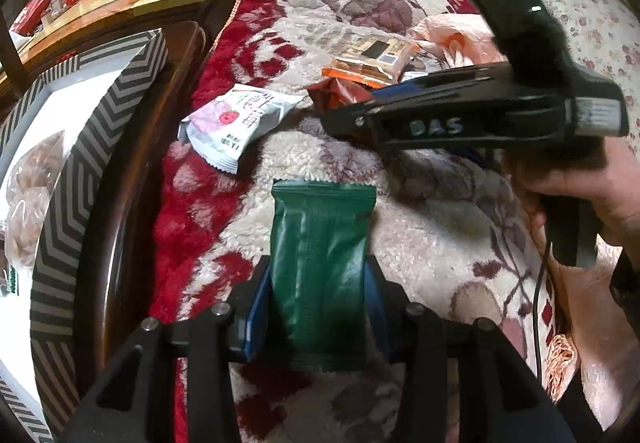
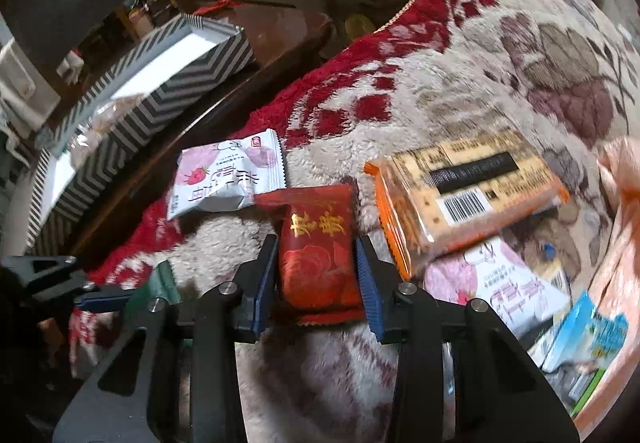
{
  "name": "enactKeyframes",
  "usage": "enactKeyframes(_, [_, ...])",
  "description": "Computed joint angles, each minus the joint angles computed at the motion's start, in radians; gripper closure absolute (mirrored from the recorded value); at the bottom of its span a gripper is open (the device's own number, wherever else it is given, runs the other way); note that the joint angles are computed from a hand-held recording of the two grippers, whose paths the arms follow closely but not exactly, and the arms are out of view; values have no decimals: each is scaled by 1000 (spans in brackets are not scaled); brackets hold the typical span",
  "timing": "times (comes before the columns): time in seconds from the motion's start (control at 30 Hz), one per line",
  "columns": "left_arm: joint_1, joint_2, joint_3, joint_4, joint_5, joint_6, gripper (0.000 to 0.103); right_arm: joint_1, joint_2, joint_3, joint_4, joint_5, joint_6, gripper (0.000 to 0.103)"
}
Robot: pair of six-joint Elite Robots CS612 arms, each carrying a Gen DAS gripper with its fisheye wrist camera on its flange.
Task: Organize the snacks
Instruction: 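Grasp the red gold-printed packet with the right tool while the left holds the green packet, then carry the green and red packets with both tools over the white tray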
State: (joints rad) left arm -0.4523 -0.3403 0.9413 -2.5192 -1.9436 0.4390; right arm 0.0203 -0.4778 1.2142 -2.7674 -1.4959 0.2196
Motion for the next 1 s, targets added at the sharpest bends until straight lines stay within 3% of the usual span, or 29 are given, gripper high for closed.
enactKeyframes(0.3, [9,-15,22,-45,-18,-31,57,22,-62,125,-175,-57,82,70])
enactKeyframes(0.47, [13,-33,52,-96,-3,-46,57,37,-98,202,-281,-92,171,70])
enactKeyframes(0.8, [20,-58,85,-190,22,-82,57,59,-135,266,-345,-114,272,70])
enactKeyframes(1.0, [29,-66,88,-242,33,-106,57,70,-137,254,-353,-98,269,70])
